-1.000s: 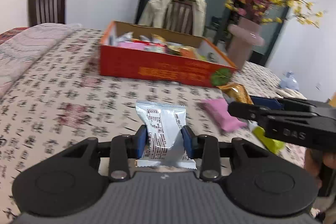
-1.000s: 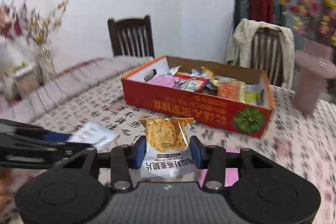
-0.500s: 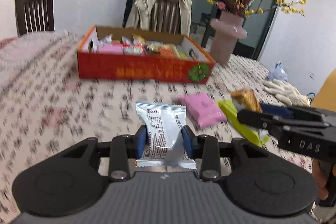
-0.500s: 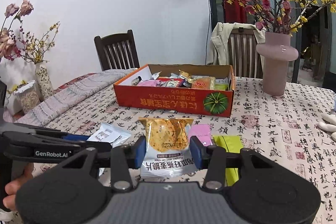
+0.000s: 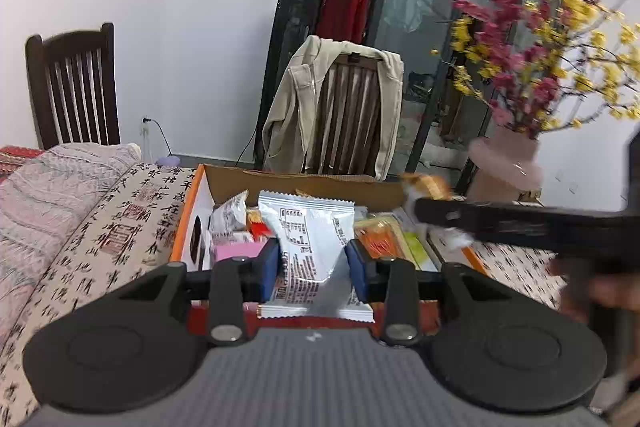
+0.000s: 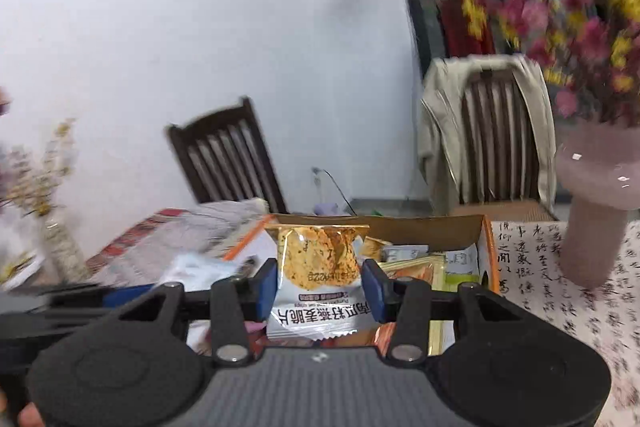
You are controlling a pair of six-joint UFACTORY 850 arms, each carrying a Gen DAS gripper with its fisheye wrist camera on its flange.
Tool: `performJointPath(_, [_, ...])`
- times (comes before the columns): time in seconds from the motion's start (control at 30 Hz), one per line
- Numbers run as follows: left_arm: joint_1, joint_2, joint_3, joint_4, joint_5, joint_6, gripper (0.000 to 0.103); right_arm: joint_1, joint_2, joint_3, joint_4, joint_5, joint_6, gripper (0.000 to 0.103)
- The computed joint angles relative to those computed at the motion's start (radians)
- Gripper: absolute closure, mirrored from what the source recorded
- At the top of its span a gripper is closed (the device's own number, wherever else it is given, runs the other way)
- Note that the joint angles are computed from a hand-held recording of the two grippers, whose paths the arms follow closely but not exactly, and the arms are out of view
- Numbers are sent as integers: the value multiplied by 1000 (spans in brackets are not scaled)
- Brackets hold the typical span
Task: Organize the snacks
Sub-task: 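Carry the white and gold packets into the orange box, then open both tools and move them back to the remaining packets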
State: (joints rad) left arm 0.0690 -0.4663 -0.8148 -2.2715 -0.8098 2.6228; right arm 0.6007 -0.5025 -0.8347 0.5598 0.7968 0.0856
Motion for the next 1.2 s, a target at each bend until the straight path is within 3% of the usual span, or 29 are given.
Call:
performJointPath(0.17, [-39,-98,-132,71,77,-113,66,-87,-185,-237,34,-170,-79,58])
performJointPath(0.27, [-73,-156,-198,132,119,-204,66,-134,-267,-332,-46,-259,24,59])
performJointPath(0.33, [-95,-190,-232,147,137,-244,67,-151,-295,-359,-109,-276,106,58])
performJointPath(0.4, [-112,-223,-261,156,157,-267,68,-165,-302,-357,-171,-268,194,61])
performJointPath(0.53, [-133,-274,-309,216,186,-346,68,-166,-266,-292,-142,-203,180,52])
performJointPath(0.67, [-143,-267,-297,178,217,-302,46,-162,-206,-213,-113,-154,158,46])
performJointPath(0.73, [-134,-253,-286,193,204,-307,46,-147,-171,-170,-69,-128,103,45])
performJointPath(0.93, [-99,-159,-207,174,190,-256,45,-96,-71,-71,64,-84,-63,39])
performJointPath(1.07, [-52,-69,-108,127,160,-160,37,-52,0,3,147,-51,-145,33])
performJointPath(1.2, [34,40,36,115,96,-27,30,45,66,100,296,29,-266,28])
